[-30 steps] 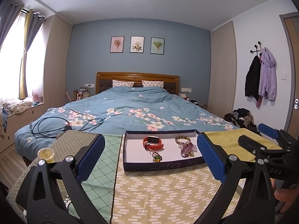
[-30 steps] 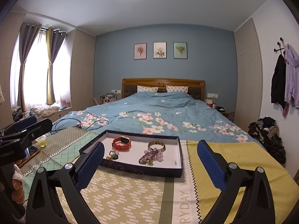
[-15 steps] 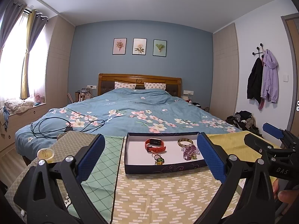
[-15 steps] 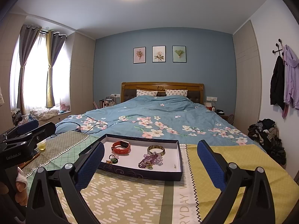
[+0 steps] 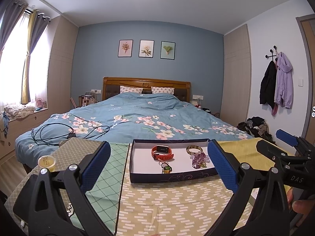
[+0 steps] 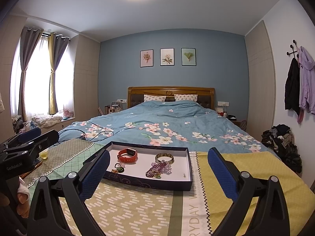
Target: Organize jewelry
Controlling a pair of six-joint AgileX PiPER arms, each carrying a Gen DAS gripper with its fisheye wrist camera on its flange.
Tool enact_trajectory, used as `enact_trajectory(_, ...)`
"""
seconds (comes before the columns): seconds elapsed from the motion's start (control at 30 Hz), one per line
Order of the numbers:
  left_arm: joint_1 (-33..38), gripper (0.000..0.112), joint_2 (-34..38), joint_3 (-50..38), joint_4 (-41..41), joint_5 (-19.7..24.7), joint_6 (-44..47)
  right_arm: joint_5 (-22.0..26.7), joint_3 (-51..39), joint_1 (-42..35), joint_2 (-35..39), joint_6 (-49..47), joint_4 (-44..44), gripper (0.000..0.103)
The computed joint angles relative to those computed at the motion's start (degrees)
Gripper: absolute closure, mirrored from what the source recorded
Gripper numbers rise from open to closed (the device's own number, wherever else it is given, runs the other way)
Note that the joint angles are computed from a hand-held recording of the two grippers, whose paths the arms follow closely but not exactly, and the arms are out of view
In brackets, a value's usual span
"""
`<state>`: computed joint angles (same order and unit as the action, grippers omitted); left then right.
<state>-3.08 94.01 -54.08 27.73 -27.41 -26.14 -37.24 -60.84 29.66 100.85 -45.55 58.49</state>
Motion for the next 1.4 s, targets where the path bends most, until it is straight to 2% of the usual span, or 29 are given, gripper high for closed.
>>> enact_trajectory(1.4,-1.3,0.015,-0.1,0.6,-2.4,-0.2,2.2,-0.2,-0.8,0.2,0.8,0.7,-0.5,0.007)
